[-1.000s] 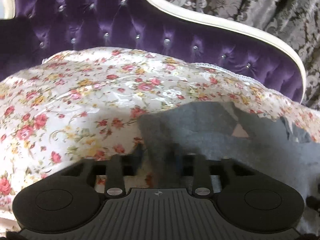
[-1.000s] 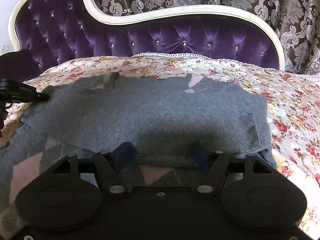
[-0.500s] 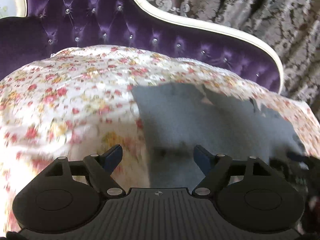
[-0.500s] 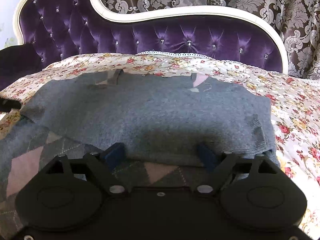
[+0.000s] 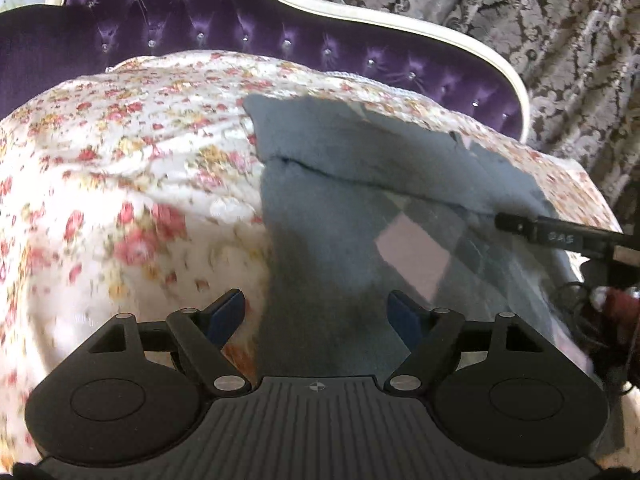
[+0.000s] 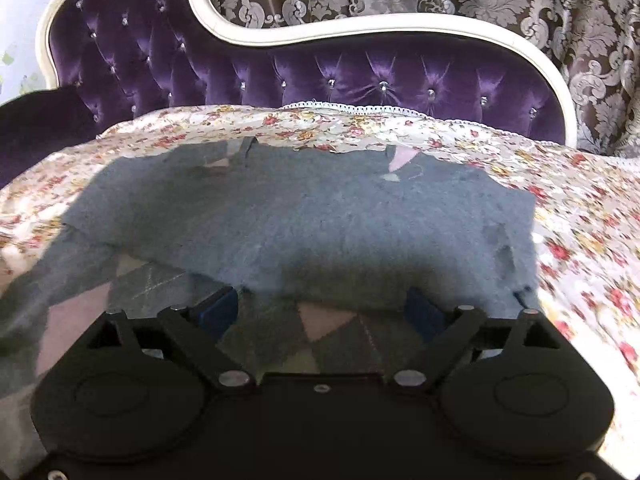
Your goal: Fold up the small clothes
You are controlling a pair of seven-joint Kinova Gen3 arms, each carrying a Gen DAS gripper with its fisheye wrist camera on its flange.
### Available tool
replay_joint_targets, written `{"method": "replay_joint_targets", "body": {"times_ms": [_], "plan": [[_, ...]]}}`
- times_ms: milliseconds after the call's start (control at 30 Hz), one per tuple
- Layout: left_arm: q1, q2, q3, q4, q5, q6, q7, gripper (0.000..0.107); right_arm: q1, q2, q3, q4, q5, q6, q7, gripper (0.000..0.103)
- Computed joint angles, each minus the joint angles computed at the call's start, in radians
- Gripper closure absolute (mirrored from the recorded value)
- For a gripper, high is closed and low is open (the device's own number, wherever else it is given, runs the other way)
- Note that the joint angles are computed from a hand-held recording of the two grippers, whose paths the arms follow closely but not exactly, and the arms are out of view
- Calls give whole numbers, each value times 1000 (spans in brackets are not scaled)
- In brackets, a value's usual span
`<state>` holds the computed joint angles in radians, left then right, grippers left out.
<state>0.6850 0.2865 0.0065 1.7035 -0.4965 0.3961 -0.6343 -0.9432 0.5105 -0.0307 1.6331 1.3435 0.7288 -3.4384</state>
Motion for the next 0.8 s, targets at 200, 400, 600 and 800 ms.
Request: {"method": "replay_joint_targets", "body": {"times_ms": [200,400,600,800], "plan": [[9,-44,4,60,-9,-19,30,30,-61,-121,-68,155,50,76,-114,11],[3,-78,32,106,-33,-18,51,31,-79,-228,-184,280,-19,150,-211,11],[22,-111,58,147,-114,8,94,30,-113,-287,-262,365,-67,189,-378,11],[-11,-145,113,194,-92,-14,92,30,-133,-305,-300,422,-37,163,-580,11]]}}
